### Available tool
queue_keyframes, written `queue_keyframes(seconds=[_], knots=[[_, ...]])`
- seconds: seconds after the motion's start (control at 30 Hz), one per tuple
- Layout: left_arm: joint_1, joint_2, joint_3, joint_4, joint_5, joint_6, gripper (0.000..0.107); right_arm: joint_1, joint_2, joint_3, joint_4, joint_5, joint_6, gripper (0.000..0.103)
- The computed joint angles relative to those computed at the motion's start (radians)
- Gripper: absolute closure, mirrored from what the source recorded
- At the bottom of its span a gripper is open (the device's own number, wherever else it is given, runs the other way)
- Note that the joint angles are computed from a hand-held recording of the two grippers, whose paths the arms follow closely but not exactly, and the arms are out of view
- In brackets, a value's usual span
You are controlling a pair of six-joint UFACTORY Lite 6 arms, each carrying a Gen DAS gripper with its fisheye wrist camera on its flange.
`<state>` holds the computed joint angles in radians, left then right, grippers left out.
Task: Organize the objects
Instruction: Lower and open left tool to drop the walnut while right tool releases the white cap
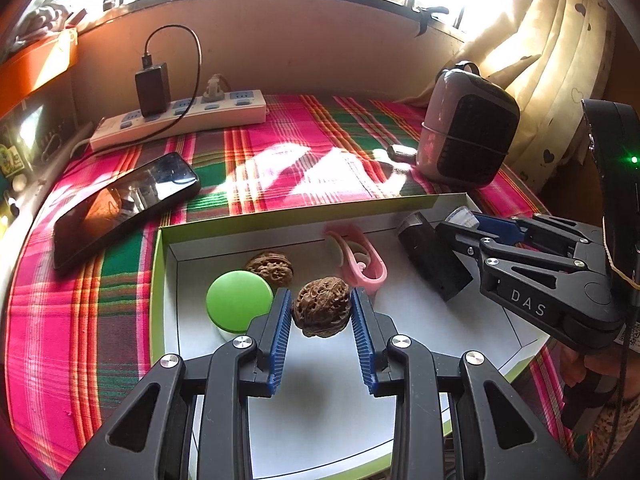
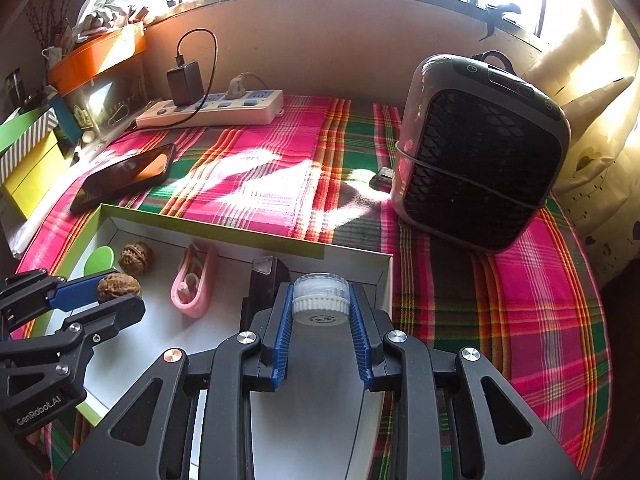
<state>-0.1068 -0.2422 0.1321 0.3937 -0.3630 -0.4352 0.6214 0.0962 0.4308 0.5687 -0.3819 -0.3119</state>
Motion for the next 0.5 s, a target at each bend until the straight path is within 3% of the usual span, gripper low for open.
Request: queue_keyframes(seconds=[0.5], knots=[[-0.032,0.157,0.068,-0.129,-0.039,0.118,0.079,0.008,0.037,0.017,0.010,-0.025,-0.001,0.074]])
